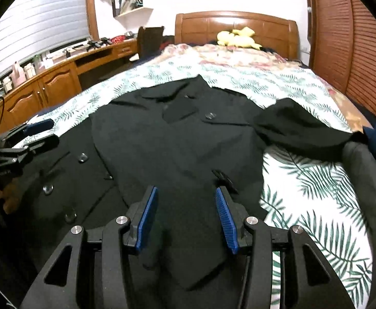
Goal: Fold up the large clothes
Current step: 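Move the right tool toward the other coat sleeve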
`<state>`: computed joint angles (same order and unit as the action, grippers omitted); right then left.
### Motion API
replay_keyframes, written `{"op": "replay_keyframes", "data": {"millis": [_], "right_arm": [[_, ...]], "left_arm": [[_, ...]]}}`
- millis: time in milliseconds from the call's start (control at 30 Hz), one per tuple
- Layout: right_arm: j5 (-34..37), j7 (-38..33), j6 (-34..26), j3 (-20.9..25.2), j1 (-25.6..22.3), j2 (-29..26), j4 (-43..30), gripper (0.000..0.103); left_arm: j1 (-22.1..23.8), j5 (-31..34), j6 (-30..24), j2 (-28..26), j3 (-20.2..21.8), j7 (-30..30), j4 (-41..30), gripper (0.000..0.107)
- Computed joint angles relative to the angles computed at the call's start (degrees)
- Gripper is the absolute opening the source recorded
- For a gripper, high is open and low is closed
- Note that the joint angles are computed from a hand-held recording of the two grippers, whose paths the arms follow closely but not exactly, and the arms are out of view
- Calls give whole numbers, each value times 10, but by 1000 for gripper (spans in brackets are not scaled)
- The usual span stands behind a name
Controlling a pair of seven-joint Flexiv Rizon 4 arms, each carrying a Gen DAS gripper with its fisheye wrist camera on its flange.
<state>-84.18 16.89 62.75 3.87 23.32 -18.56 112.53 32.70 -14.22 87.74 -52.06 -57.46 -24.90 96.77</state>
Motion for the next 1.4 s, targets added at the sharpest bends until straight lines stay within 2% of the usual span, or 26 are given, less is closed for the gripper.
{"op": "replay_keyframes", "data": {"millis": [133,267,367,533,667,900,1200,1400], "right_arm": [[-14,4,22,-8,-3,-25,-15,48],[22,-32,38,-12,-2,-51,-27,48],[95,-87,45,-12,2,-71,-32,48],[100,-84,63,-36,16,-67,-21,48],[102,-83,63,-40,23,-66,-21,49],[121,-100,46,-40,32,-70,-30,49],[74,-54,61,-51,30,-70,-26,50],[53,-35,60,-45,22,-69,-24,50]], "left_arm": [[0,8,3,1,0,4,3,80],[-9,-5,-29,22,21,3,0,80],[-11,-30,-55,34,27,15,-1,80],[-24,-64,-67,49,40,38,-9,80],[-54,-94,-72,50,66,48,-32,80],[-127,-129,-61,15,114,87,-98,80],[-164,-178,-92,-8,152,106,-137,80],[-160,-207,-76,-8,138,143,-123,80]]}}
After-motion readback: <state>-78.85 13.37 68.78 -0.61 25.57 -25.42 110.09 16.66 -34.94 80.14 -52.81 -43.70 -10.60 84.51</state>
